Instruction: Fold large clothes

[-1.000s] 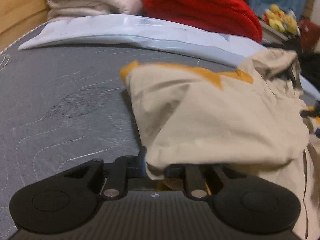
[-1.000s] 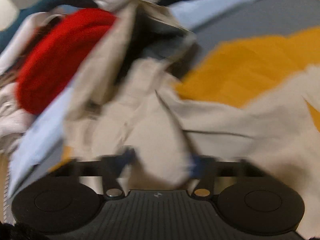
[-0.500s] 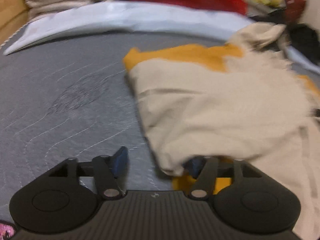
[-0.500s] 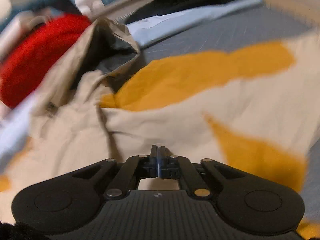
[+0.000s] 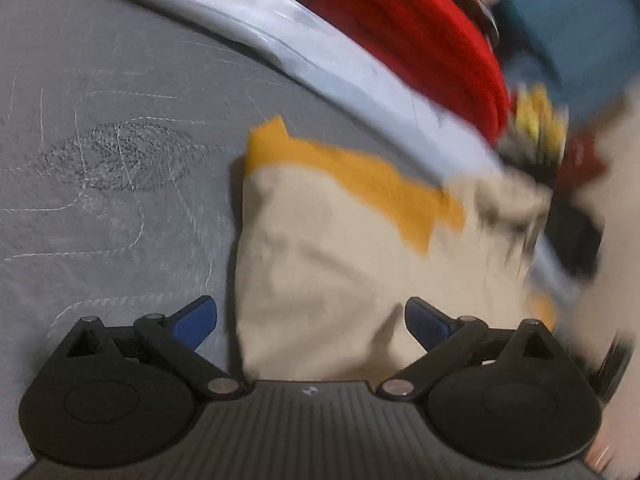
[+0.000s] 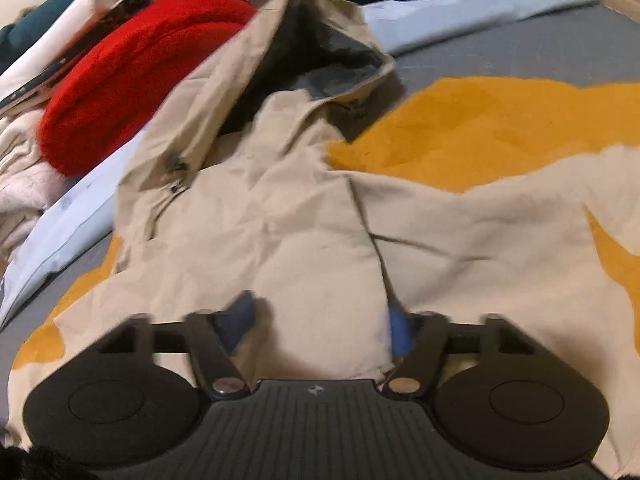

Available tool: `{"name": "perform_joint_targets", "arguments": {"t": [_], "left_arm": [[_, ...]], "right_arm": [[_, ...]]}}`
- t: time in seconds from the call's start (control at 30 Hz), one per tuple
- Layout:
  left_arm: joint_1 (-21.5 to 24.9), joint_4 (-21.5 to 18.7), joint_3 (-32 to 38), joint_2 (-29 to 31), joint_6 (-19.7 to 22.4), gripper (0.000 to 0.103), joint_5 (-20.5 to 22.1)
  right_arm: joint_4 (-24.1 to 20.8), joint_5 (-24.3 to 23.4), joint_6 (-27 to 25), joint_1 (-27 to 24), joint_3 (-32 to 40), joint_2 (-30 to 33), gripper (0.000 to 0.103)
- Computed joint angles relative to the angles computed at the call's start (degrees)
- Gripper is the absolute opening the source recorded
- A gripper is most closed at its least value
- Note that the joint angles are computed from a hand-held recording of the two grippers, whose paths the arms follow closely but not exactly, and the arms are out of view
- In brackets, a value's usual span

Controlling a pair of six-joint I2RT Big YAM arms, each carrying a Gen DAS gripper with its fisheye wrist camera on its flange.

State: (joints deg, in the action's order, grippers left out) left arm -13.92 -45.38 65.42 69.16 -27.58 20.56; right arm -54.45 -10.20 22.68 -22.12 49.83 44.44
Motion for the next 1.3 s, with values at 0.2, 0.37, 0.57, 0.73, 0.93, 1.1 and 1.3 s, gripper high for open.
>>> {"name": "perform_joint_targets", "arguments": {"t": [0.2,0.37,0.57,0.73,0.93,1.1,1.3], "left_arm": [[-0.96,5.98,2.93,5.08,1.65,0.006,-2.83],[-2.78,9.35,6.14,5.71,3.73,0.004,-7.74],[-2.39,8.85,4.73,4.59,8.76,0.025,-11.47],[-1.04,-3.92,6.56,0.41,23.69,0.052,-4.79],[-8.53,-10.26,-0.09,-9.33,35.30,0.071,-8.61],[-16.39,-8.73,-1.47,-6.62,34.98,0.070,-15.73],[-4.97,-8.68,-1.60,-4.33,21.87,0.063,-17.05]], "right_arm": [[1.25,-2.76,-4.32,-1.86,2.42,-4.27,0.007],[3.95,-5.98,-4.04,-6.60,5.20,-4.53,0.005],[0.68,0.72,-8.73,-9.95,-1.08,-3.75,0.005],[2.37,-5.68,-11.01,-15.39,-4.69,-4.38,0.006],[1.02,-6.76,-12.11,-16.02,-3.78,-3.81,0.006],[0.76,-5.78,-11.51,-14.61,-2.90,-4.05,0.006],[-1.48,-7.52,-15.06,-14.48,-1.40,-3.47,0.006]]}}
